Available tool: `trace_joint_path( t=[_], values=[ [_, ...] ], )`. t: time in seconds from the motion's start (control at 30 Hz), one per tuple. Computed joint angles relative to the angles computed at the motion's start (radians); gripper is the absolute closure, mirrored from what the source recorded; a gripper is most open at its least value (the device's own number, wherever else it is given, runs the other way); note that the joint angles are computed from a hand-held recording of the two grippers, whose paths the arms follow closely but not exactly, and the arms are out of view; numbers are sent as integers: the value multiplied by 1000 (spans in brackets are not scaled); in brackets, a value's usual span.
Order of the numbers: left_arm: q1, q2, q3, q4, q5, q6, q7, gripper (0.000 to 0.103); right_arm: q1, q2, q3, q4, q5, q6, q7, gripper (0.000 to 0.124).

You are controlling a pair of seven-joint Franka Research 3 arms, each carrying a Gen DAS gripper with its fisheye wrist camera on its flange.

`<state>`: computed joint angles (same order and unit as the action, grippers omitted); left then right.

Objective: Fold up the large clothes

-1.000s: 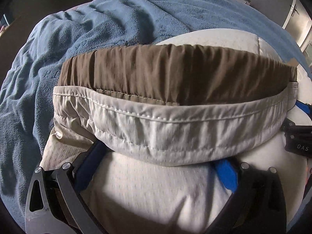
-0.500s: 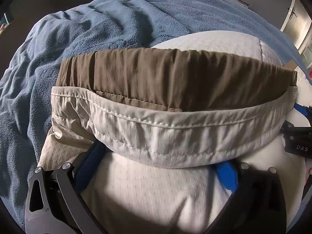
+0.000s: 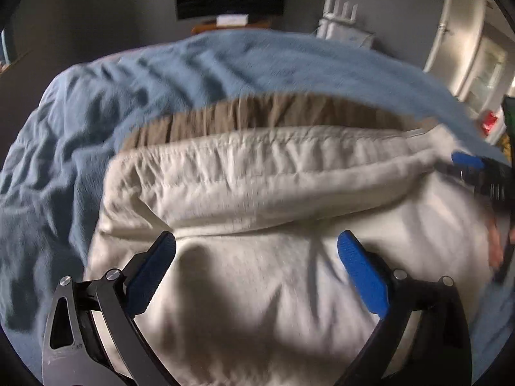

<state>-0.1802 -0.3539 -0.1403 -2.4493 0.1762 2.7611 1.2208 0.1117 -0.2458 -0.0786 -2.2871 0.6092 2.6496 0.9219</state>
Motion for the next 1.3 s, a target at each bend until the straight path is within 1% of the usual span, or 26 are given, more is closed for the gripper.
trace_joint_path(
  t=[0.03, 0.07, 0.1, 0.17, 0.2, 0.23, 0.3, 0.37, 0.4, 0.47, 0.5, 0.57, 0.63, 0.7, 0.77, 0.83, 0.93, 1.0, 1.03, 1.07, 1.1, 1.17, 1.2, 1.23, 1.27, 1.3],
  values=[
    [25, -1, -14, 16, 30, -13, -21, 6, -11, 12, -10, 26, 4, -9, 22, 27],
    [48, 3, -26, 34, 56, -25, -49, 6, -41, 36, 2, 57, -57, -6, 94, 27],
    [57, 9, -23, 50, 59, -24, -68, 6, -61, 54, 14, 75, -114, -2, 148, 27],
    [48, 38, 9, 97, 5, -27, -76, 6, -88, 103, 31, 121, -226, -5, 240, 27],
    [45, 69, 17, 134, -15, -56, -74, 6, -91, 121, 35, 136, -263, -9, 265, 27],
    [57, 103, 2, 171, 0, -95, -95, 6, -95, 142, 42, 149, -315, -7, 302, 27],
    [85, 196, -41, 275, 100, -207, -159, 5, -97, 182, 52, 174, -416, -5, 379, 27],
    [91, 254, -60, 339, 207, -287, -222, 5, -91, 223, 51, 199, -476, -2, 443, 27],
    [88, 288, -65, 372, 260, -324, -244, 5, -88, 233, 47, 198, -493, 4, 458, 27],
    [77, 336, -56, 409, 290, -355, -249, 5, -82, 265, 40, 211, -520, 11, 475, 27],
    [75, 349, -47, 412, 281, -352, -245, 5, -78, 290, 37, 227, -527, 10, 485, 27],
    [84, 383, -26, 419, 169, -322, -205, 5, -70, 319, 32, 245, -544, 10, 504, 27],
    [103, 402, -12, 411, 25, -275, -128, 5, -63, 345, 28, 265, -550, 9, 514, 27],
    [122, 410, -6, 391, -99, -225, -51, 4, -63, 365, 28, 286, -516, -8, 499, 27],
    [125, 409, -5, 377, -119, -200, -34, 4, -67, 380, 30, 306, -471, -27, 479, 27],
    [124, 405, -4, 364, -112, -181, -41, 4, -69, 382, 31, 300, -437, -14, 462, 27],
    [119, 382, -2, 343, -58, -173, -84, 4, -62, 362, 27, 258, -432, 39, 463, 27],
    [110, 358, -5, 336, 18, -187, -146, 5, -62, 320, 26, 220, -427, 55, 456, 27],
    [106, 328, -8, 319, 82, -189, -199, 5, -66, 297, 25, 205, -413, 48, 448, 27],
    [102, 297, -16, 305, 145, -205, -258, 6, -73, 251, 26, 169, -364, 46, 418, 27],
    [100, 262, -23, 288, 194, -218, -298, 7, -74, 198, 26, 122, -289, 61, 356, 27],
    [91, 161, -46, 213, 282, -187, -359, 6, -53, 63, 0, 0, -110, 101, 178, 27],
    [77, 94, -52, 155, 286, -145, -356, 6, -33, 2, -17, -51, -50, 103, 108, 27],
    [63, 59, -56, 126, 273, -128, -350, 6, -15, -44, -29, -88, -10, 106, 63, 27],
    [33, 31, -48, 98, 227, -113, -318, 6, 12, -101, -49, -136, 40, 106, -1, 27],
    [-22, 6, -22, 69, 128, -123, -254, 6, 34, -164, -62, -189, 67, 100, -59, 27]
  ],
)
